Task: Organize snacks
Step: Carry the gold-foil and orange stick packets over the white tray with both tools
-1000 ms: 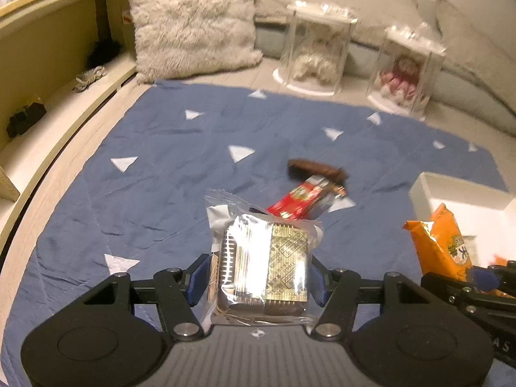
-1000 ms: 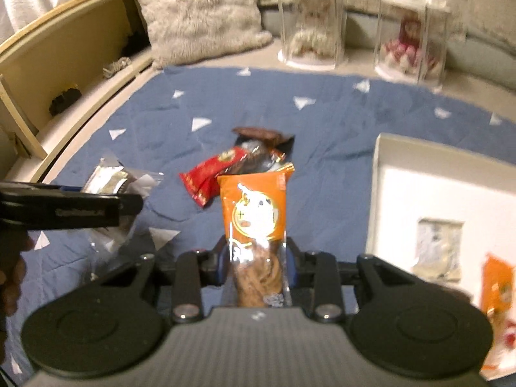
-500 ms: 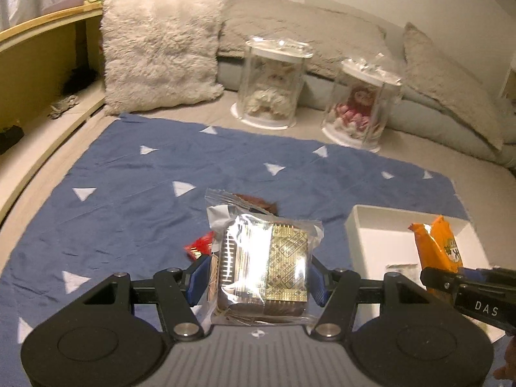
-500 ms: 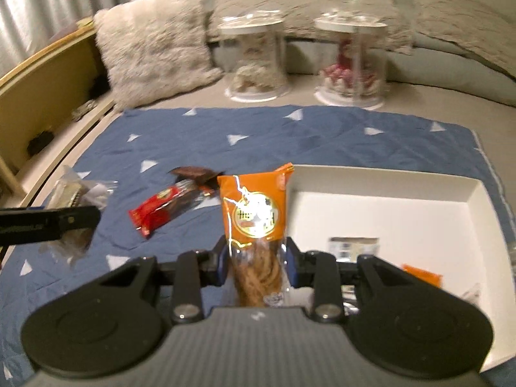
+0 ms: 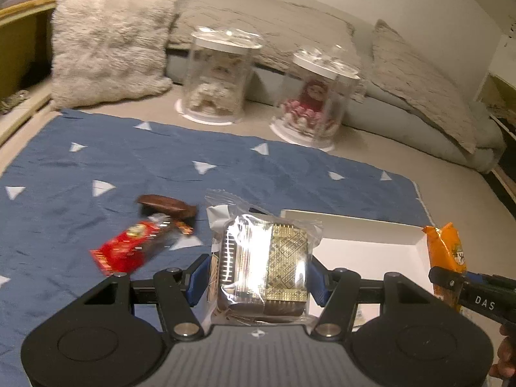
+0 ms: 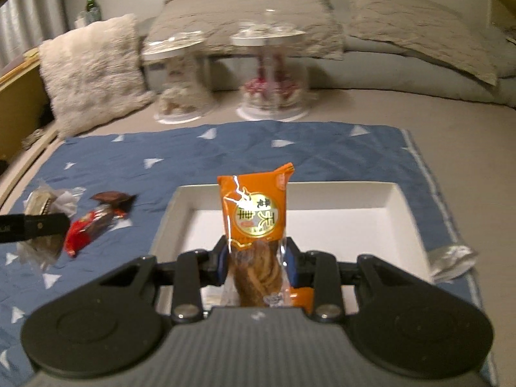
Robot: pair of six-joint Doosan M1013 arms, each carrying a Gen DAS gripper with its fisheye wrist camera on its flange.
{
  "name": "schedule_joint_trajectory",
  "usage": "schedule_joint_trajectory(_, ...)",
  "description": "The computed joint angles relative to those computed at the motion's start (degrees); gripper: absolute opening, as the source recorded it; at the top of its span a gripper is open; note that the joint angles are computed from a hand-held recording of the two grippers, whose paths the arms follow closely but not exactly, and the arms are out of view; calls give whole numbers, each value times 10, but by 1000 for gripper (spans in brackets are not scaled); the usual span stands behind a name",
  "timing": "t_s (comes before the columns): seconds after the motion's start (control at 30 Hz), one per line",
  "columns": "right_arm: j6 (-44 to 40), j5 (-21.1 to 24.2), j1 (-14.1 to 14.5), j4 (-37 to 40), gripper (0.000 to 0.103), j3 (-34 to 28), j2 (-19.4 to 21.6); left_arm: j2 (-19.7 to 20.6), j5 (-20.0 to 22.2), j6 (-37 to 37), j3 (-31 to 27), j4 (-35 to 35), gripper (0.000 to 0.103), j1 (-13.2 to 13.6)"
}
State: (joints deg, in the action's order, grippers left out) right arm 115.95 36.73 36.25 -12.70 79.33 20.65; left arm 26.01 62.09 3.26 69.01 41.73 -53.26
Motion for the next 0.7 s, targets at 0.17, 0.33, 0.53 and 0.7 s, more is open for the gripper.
schedule_joint_trajectory(0.17,42,-14,-24,-34,39,17,-2,27,-27,13,-30,-8,62,4)
schedule_joint_trajectory(0.33,52,-37,-44,-54,39,26,2,51,-59,21,-57,-16,62,8)
schedule_joint_trajectory(0.53,79,-73,-58,-79,39,30,16,85,-91,39,-100,-45,62,16)
schedule_joint_trajectory(0.7,74,-62,-62,-59,39,9,47,118,-109,73,-145,-88,62,23)
